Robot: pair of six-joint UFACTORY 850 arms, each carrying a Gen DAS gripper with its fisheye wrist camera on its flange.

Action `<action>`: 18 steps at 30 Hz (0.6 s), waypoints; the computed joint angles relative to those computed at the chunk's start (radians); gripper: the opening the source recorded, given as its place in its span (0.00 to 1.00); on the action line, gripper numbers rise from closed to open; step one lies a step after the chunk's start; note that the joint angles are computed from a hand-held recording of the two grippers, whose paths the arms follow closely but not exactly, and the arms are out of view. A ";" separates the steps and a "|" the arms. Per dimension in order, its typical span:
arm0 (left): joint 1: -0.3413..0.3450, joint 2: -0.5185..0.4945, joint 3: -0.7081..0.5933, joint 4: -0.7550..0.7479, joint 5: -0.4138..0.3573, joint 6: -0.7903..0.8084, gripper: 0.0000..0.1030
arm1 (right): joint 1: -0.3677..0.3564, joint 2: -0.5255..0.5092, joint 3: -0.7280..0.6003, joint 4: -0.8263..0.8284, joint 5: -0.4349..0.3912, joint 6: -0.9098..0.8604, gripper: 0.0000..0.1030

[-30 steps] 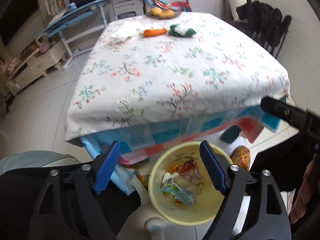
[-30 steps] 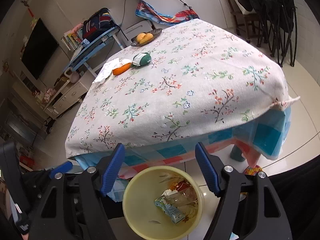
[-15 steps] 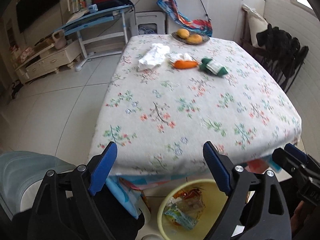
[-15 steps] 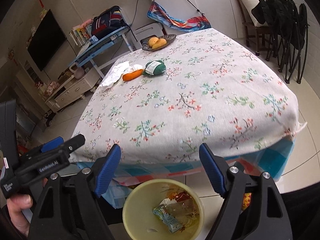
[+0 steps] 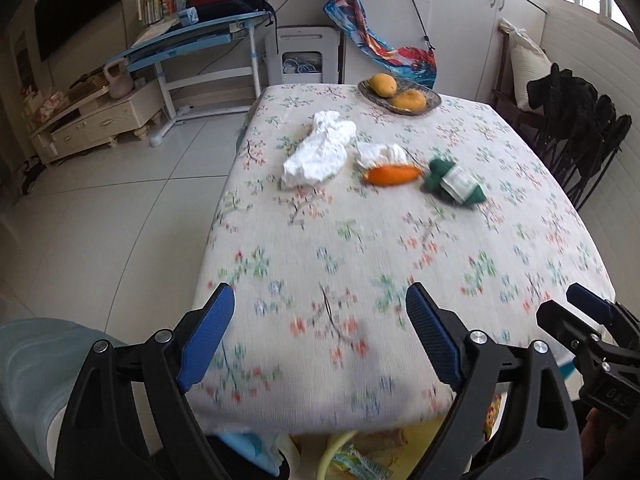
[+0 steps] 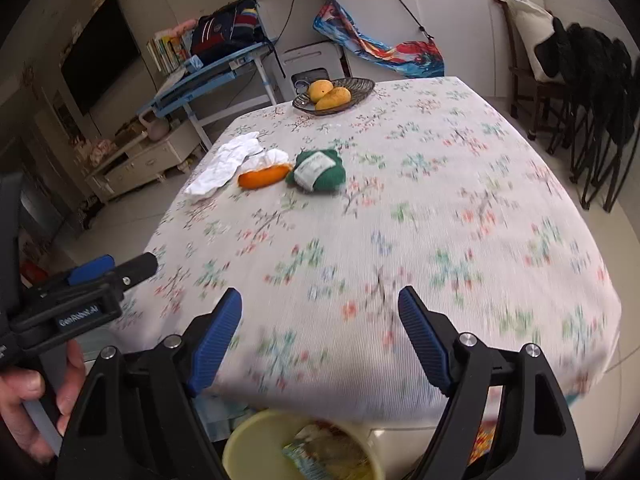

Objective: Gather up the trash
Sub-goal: 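Move both grippers back over the table toward the remaining trash, then grasp the long white tissue with the left gripper while the right grasps the green knitted pouch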

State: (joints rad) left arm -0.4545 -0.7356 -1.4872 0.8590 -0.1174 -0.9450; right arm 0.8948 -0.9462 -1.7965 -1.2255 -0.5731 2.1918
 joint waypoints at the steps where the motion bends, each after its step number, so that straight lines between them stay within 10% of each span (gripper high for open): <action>1: 0.003 -0.014 -0.026 -0.052 -0.007 0.051 0.82 | -0.010 -0.010 -0.021 0.024 0.002 -0.043 0.75; 11: 0.029 -0.209 -0.367 -0.623 -0.132 0.637 0.82 | -0.074 -0.112 -0.210 0.184 0.007 -0.343 0.75; 18: 0.038 -0.366 -0.628 -0.736 -0.260 0.739 0.82 | -0.102 -0.176 -0.320 0.282 0.003 -0.510 0.75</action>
